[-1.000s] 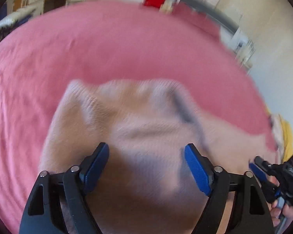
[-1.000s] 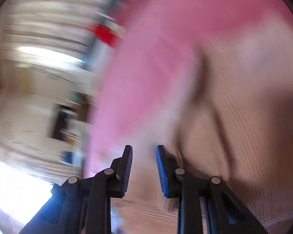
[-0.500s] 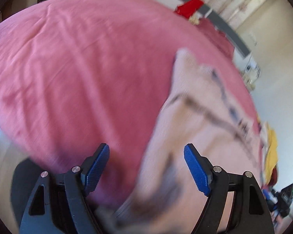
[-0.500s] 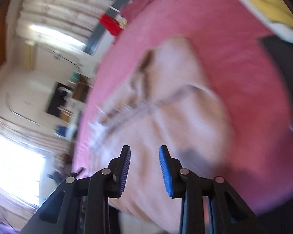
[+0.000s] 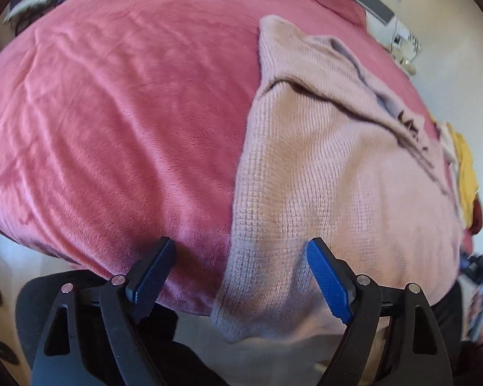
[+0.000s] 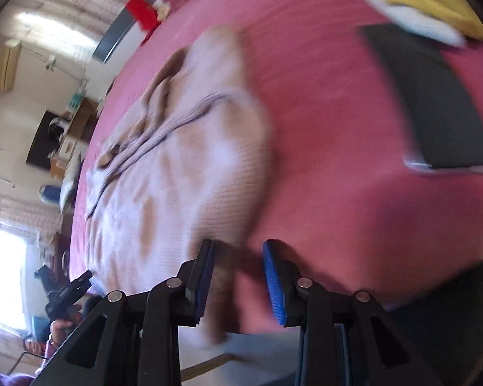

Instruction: Fold clothes

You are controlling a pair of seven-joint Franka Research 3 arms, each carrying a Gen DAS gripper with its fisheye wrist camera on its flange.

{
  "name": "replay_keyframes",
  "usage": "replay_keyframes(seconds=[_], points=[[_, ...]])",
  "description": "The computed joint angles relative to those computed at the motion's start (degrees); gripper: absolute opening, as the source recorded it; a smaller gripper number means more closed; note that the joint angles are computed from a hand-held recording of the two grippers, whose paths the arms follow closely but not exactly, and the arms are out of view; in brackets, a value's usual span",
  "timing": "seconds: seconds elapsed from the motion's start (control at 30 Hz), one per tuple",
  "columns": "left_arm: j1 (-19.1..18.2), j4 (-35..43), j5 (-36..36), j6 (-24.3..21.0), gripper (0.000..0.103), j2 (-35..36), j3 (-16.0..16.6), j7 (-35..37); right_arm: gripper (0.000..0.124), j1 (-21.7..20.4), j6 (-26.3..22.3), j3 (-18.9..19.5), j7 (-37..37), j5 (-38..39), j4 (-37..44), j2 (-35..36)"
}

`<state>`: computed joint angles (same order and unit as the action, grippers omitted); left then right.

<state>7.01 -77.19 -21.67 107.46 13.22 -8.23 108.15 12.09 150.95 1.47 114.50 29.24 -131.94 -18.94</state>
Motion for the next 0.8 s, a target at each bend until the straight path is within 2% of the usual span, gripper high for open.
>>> replay_keyframes(seconds=[0.1,0.2,0.3,0.33,0.37,0.47,0.53,0.67,0.73,0.8], points=[[-0.2,0.1,0.9,0.5,0.084,0.3,0.1,-0.9,0.033,4.8,1.5,-0.9,-12.4,4.1,9.0,6.0],[0.3,-0.7,-0.5,1.0,0.084,0.0,0.0,-1.1,0.03,3.8,1.9,0.5,-13.7,-1.4,12.6,7.1],[0.8,-2.1,-2.4,1.4,0.084,-0.8,0.1,-0.8,0.032,-0.6,-3.0,1.9,-4.5,-8.4,9.5,3.1],[0.9,-2.4,-3.1,1.6,0.084,-1.0,0.2,-0.9,0.032,-1.1,-4.5,1.8,-4.1,-9.7,7.4,1.0],[1.1,-2.7,-3.9,1.8,0.084,-1.2,0.2,-1.1,0.032,-2.3,-8.1,2.2,-2.4,-12.3,5.6,-1.1],[1.5,-3.7,-10.2,4.7,0.084,-1.6,-0.6,0.7,0.032,-3.5,-16.5,2.7,0.2,-16.1,3.7,-2.8],[1.5,-4.8,-14.8,7.4,0.084,-2.4,-1.2,3.8,0.032,-3.5,-18.5,2.5,0.8,-16.4,2.6,-2.7],[-1.5,-2.2,-12.2,9.4,0.084,-0.2,-2.3,6.4,0.034,-1.4,-9.5,0.3,-3.6,-9.9,0.4,-1.1],[-3.3,-0.7,-8.4,9.2,0.084,1.5,-2.7,6.4,0.034,-0.6,-7.4,0.7,-6.3,-9.4,3.0,1.9],[-4.9,-2.3,-2.7,10.8,0.084,1.0,-2.3,5.3,0.033,0.1,-5.8,1.7,-8.5,-10.7,7.3,6.0]])
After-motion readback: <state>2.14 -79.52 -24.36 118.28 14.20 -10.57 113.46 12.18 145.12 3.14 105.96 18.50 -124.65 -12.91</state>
